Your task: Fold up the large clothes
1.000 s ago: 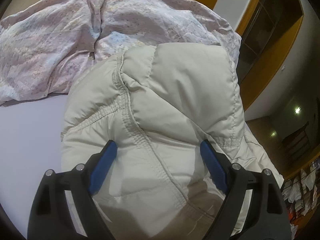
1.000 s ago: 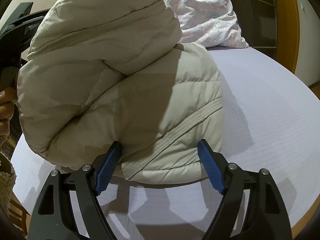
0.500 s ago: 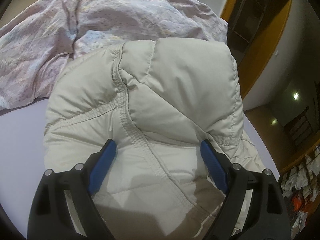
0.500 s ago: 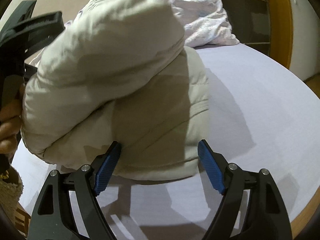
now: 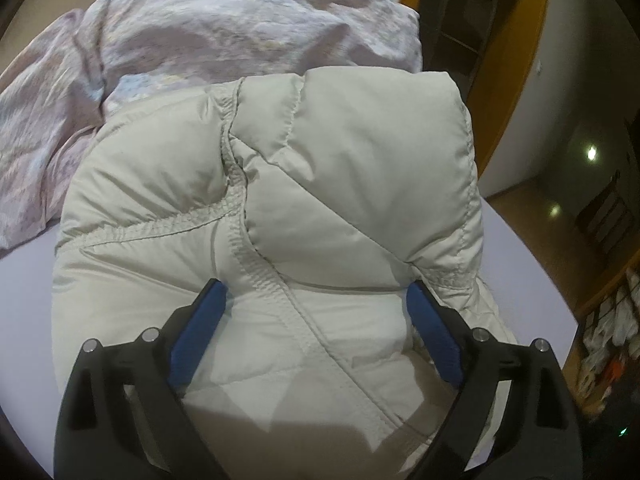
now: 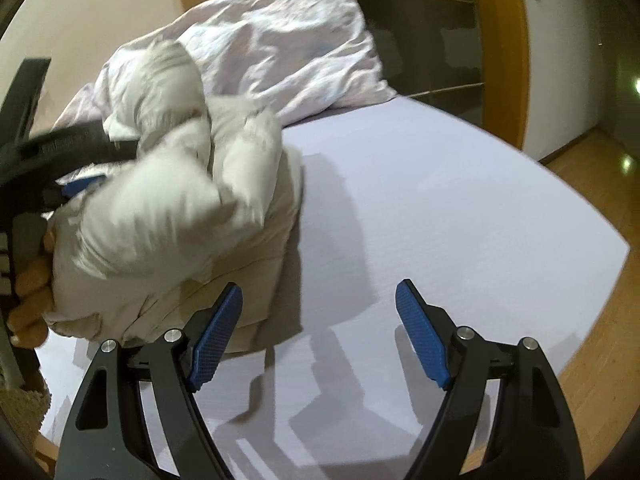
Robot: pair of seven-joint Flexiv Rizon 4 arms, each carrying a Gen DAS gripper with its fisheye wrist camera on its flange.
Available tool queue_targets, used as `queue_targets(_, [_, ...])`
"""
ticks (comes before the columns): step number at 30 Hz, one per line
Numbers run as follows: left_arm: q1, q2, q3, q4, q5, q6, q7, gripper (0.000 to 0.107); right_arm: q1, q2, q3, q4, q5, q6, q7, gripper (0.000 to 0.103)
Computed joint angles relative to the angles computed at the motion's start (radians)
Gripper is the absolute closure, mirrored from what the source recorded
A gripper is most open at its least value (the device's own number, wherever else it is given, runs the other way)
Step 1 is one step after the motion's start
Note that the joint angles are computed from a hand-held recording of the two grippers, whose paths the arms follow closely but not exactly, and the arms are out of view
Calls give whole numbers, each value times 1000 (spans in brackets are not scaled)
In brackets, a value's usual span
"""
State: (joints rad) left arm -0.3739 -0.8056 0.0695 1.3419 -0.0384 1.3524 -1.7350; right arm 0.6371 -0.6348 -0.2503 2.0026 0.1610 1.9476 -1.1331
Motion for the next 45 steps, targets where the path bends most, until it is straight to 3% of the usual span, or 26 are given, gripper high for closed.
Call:
queue_targets(4, [0,7,-1,-2,9,-19,6,15,17,29,-34,17,21,3,-8,22])
queue_targets(12, [99,130,-103,160,-50,24,94,13,-52,75,43,-61,-57,0,-43,23])
queue_targets(17, [118,194,-68,229,-73,65,96,13,-117,70,145,-174,-157,-38,-47,26])
queue_targets(20, [124,203,-30,233,-71,62,82,13,-89,43,132,-253,-196,-71,-45,31])
queue_targets(22, [126,199,-1,224,-67,49,63,13,-58,16,103,-321,-215,-108,-32,38])
queue_targets(27, [141,170,38,178,-46,6,31,13,-72,-72,118,-508,-313,-237,26,50])
queue_targets(34, [137,104,69,86,10,-31,-4,13,-72,-175,68,-669,-403,-325,140,52])
queue_targets(39, [157,73,29,62,2,-8,7,10,-12,-214,-66,-670,-475,-402,244,53])
queue_targets(45, [137,36,26,11,-8,-19,24,8,-105,-249,27,-680,-508,-405,286,52])
